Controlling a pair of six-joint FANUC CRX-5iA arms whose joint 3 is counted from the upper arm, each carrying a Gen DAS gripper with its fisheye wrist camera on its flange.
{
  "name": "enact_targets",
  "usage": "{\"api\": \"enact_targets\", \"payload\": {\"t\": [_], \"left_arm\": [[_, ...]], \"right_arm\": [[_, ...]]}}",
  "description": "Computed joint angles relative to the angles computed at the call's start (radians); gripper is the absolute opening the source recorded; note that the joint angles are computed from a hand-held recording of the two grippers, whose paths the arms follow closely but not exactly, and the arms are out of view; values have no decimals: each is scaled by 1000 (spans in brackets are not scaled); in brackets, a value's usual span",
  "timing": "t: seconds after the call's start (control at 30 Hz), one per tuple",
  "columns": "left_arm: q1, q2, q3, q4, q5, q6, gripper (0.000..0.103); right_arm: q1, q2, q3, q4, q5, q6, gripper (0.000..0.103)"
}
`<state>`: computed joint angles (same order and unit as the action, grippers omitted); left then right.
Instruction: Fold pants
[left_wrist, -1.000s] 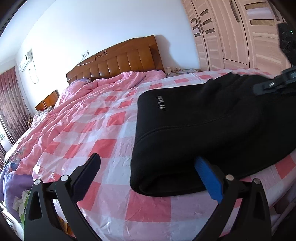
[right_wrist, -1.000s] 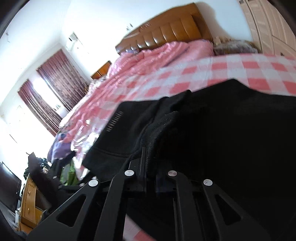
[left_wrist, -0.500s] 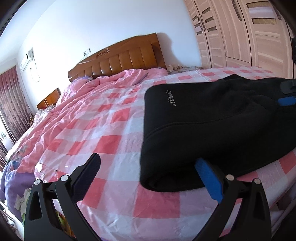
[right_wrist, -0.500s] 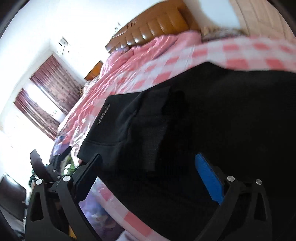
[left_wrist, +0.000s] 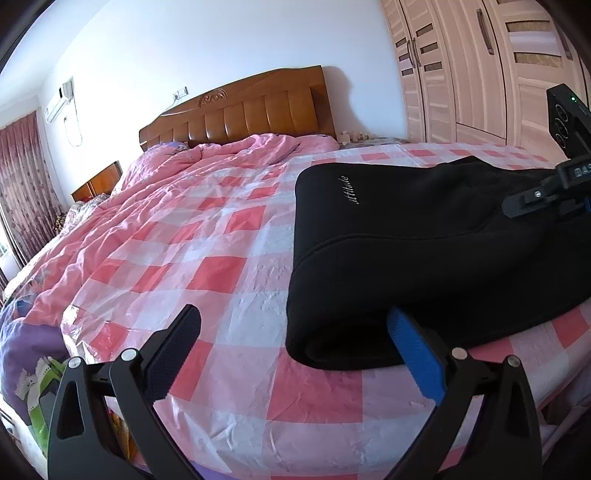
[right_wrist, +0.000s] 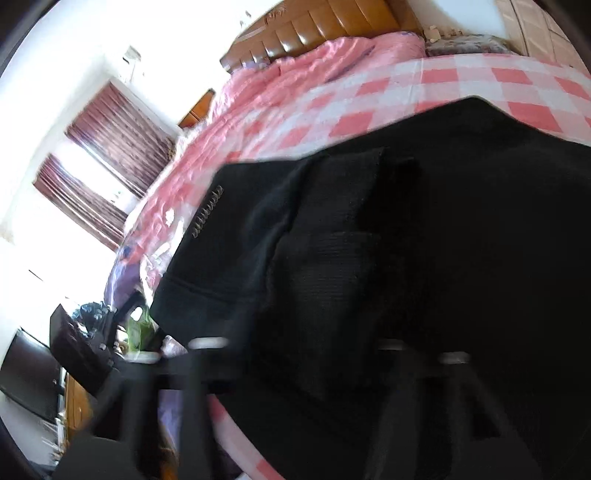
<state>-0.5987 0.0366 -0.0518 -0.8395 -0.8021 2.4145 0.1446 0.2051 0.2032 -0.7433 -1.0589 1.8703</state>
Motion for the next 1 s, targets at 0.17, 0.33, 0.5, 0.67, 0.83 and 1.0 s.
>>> {"api": "enact_targets", "payload": {"t": [0.17, 0.33, 0.5, 0.67, 0.83, 1.0], "left_arm": [[-8, 10, 2, 14, 10, -48, 101], [-18, 34, 20, 19, 4, -71, 101], [-19, 55, 39, 26, -16, -80, 101], [-30, 57, 56, 12, -48, -98, 101], [18, -30, 20, 108, 55, -125, 101], [156, -24, -12, 533, 283, -432, 101]], "right_arm": [[5, -122, -121, 19, 117, 41, 17], [-39, -166, -183, 30, 139, 33, 17], [-83, -130, -182, -22, 110, 39, 17], [-74, -124, -166, 4, 82, 35, 28], [10, -249, -266, 222, 279, -8, 87], [182, -277, -323, 466, 426, -25, 87]]}}
